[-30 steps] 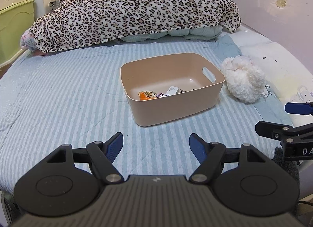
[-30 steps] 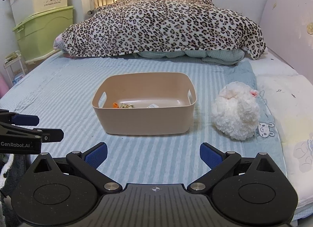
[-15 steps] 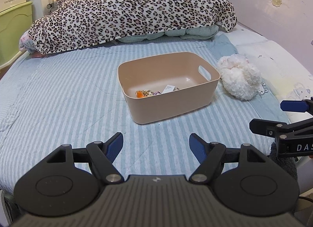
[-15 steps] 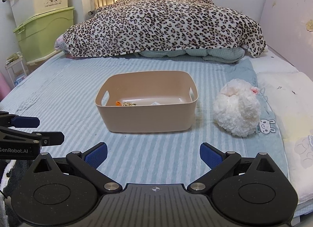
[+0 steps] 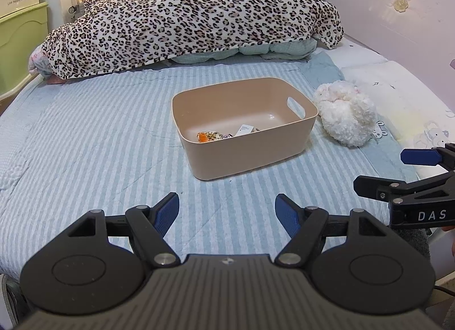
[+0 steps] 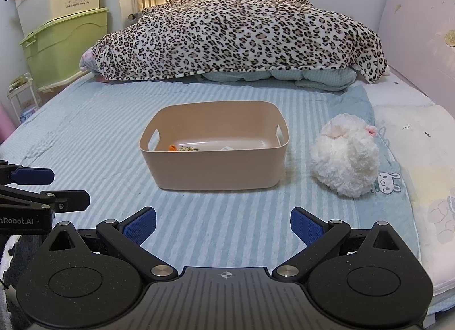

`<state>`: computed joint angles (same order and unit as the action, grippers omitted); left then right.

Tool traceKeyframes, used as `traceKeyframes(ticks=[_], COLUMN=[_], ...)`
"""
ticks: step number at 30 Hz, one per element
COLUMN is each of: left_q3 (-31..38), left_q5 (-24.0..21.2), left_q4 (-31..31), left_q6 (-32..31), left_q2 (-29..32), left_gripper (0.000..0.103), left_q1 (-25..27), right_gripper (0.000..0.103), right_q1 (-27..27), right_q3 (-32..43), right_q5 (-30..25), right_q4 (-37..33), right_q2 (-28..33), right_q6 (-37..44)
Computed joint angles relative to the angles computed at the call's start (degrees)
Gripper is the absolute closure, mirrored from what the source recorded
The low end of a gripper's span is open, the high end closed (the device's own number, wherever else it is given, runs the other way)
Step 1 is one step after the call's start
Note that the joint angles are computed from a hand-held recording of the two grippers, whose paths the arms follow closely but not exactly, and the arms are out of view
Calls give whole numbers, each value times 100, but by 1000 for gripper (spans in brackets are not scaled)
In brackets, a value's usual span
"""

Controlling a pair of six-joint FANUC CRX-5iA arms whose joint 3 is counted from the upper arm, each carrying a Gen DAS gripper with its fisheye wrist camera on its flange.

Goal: Organize objects

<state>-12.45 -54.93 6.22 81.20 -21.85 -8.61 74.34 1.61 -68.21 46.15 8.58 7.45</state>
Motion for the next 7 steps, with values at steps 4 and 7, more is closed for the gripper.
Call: traceKeyframes(ticks=[4,7], left_q3=[-25,-23], left_q5=[0,10], left_q4=[60,31], left_q6=[-63,-82], left_q2=[-14,-11], left_gripper=[28,28], left_q1=[38,20], right_gripper=[1,1], right_q1=[-11,-18], right_q3=[2,9], right_q5=[12,8], right_q4=[3,-7], right_q2=[14,30], right_q6=[-7,-38])
